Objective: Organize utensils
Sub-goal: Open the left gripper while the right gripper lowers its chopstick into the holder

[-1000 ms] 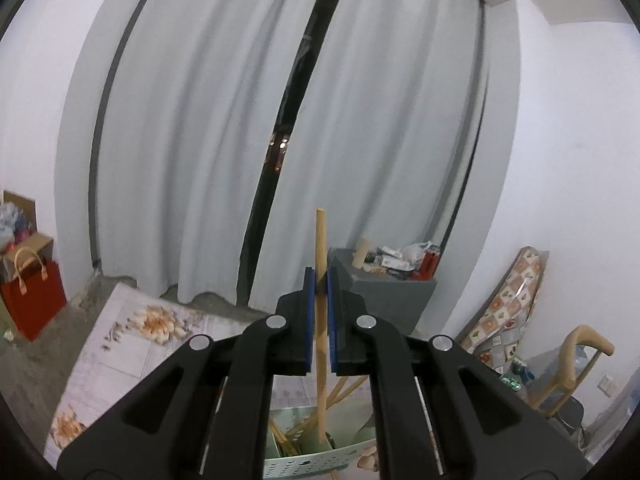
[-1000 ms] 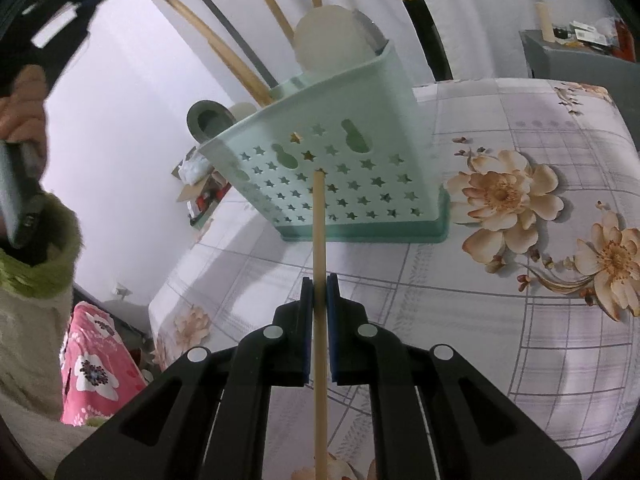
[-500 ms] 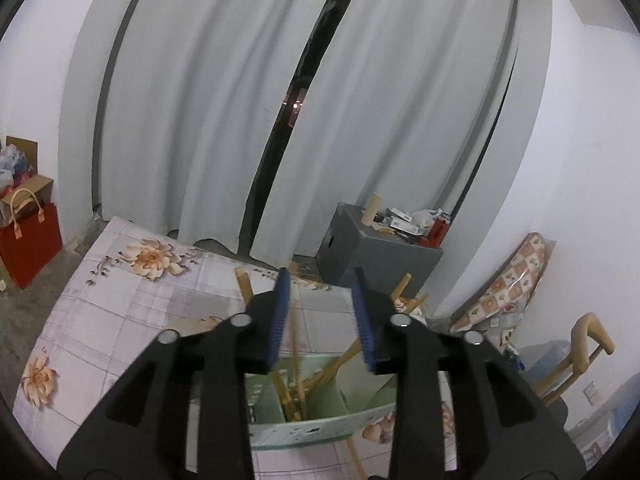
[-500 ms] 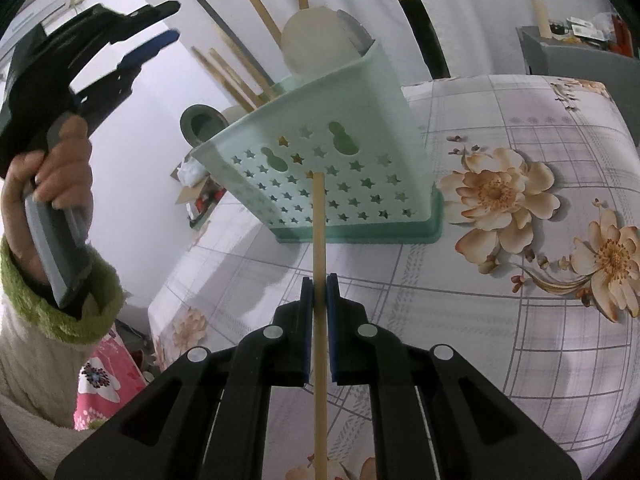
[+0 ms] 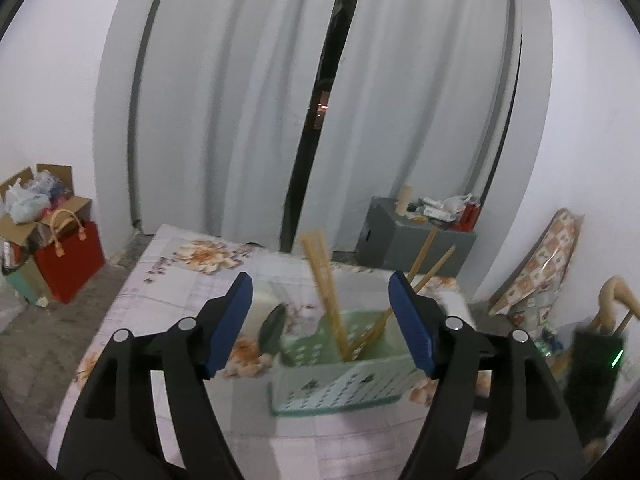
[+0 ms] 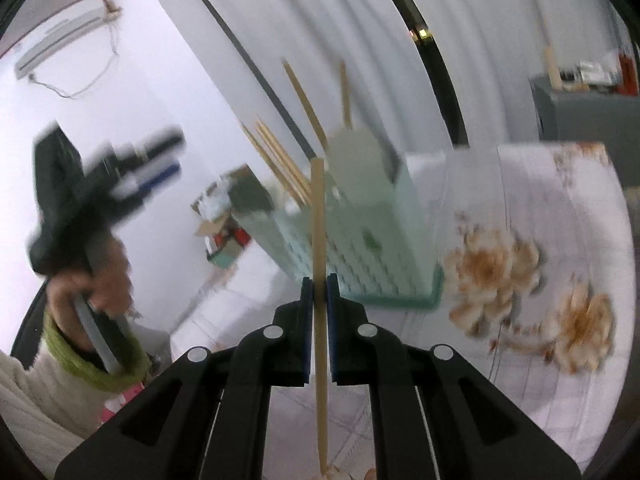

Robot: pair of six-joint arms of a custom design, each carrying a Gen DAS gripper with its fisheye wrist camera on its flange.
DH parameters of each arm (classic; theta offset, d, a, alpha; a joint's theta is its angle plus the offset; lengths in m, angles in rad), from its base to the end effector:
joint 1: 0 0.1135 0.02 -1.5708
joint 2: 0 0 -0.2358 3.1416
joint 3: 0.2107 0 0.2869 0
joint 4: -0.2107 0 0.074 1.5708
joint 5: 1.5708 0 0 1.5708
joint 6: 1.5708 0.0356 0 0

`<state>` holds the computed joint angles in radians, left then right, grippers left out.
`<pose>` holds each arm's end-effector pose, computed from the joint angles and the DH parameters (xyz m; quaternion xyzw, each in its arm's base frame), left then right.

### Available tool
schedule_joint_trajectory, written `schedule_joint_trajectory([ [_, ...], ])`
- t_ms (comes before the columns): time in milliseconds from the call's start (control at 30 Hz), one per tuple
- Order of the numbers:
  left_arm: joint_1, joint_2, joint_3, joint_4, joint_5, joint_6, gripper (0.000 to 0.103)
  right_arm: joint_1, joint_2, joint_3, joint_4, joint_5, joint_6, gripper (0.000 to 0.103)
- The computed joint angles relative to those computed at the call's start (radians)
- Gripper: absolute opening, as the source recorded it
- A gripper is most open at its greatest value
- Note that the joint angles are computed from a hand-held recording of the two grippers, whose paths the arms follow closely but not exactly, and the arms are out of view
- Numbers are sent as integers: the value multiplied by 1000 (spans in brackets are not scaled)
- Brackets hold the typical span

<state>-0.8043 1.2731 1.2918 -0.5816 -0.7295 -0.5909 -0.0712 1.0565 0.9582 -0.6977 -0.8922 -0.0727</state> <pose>0.2358 -0.2106 0.3505 -0.0841 0.8318 -0.0504 0.5464 0.2578 0.0094 0.2821 -0.1636 0.8352 0.3739 0.3686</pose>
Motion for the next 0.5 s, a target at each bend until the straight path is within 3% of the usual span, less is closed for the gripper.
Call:
schedule_joint_trajectory([
  [100, -28, -16, -20, -63, -58, -41, 73, -25, 6, 62, 48, -54, 29, 7],
  [267, -63, 7, -10, -238, -110, -180, 76, -30, 38, 175, 236, -131, 153, 7],
  [500, -79, 11, -17, -381, -130, -299, 81, 55, 119, 296, 522, -83, 282, 7],
])
